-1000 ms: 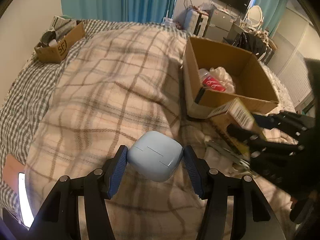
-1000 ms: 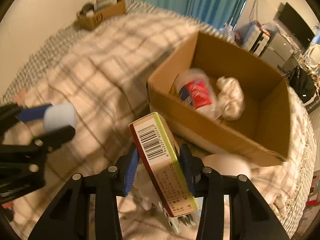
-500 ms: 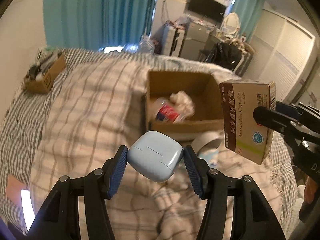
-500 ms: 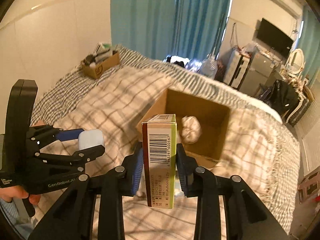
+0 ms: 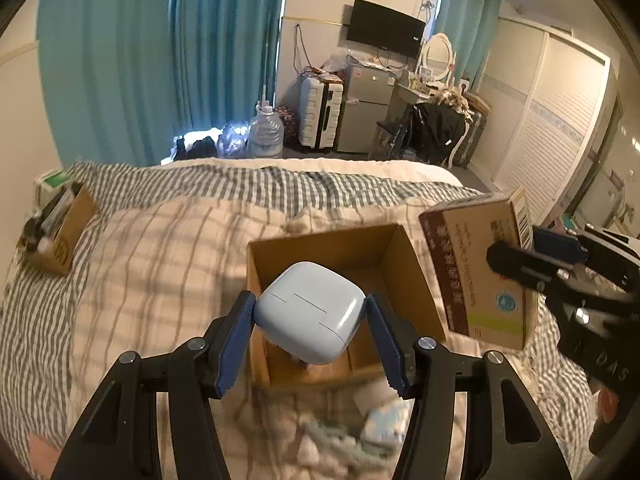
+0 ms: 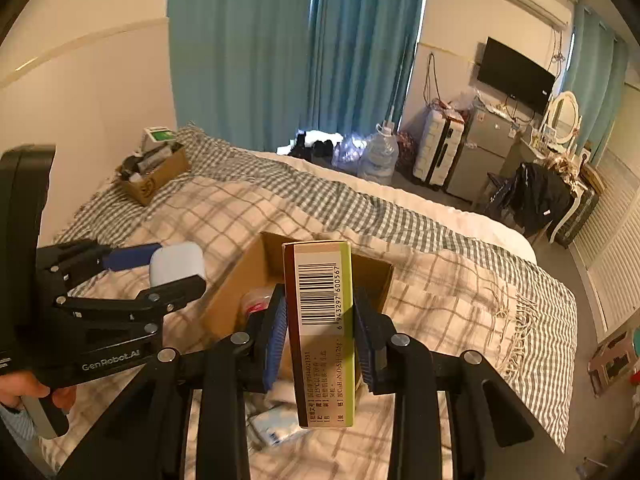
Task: Organize objects
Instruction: 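Place the earbud case and medicine box into the box with both grippers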
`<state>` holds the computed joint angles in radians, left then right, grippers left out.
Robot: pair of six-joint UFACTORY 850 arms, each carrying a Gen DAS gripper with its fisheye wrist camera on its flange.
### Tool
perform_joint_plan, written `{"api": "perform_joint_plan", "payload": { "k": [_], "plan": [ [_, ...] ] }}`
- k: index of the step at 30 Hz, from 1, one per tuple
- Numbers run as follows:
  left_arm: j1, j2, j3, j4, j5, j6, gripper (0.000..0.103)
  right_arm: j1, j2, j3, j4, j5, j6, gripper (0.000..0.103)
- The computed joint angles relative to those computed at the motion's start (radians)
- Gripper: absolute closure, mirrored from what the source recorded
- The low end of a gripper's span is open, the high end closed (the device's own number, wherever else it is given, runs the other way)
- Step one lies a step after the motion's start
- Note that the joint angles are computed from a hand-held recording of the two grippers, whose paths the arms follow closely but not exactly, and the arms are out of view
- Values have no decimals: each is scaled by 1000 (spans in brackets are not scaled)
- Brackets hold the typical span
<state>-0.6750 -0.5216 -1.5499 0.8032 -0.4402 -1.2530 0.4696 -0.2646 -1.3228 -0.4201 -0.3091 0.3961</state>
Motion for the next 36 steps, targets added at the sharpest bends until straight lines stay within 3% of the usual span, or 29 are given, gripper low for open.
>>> {"api": "perform_joint_plan", "payload": {
  "k": [10, 14, 19, 21, 23, 36],
  "plan": [
    [66, -278, -290, -315, -10, 363, 45, -87, -229, -189, 237, -42, -204, 73],
    [71, -337, -338, -331, -9, 394, 45, -106, -291, -237, 301, -61, -263, 74],
    [76, -350, -338, -415, 2, 469, 42, -117, -285, -212, 359, -15, -308, 74],
    [71, -327, -314, -373, 7, 425, 31, -118, -260, -189, 367, 5, -301, 67],
    [65, -294, -284, -305, 8, 347, 14, -115, -217, -155, 342, 29, -266, 45],
    [-20, 55, 35, 177, -70, -175, 0, -24, 136, 95, -113, 26, 176, 25]
  ]
}}
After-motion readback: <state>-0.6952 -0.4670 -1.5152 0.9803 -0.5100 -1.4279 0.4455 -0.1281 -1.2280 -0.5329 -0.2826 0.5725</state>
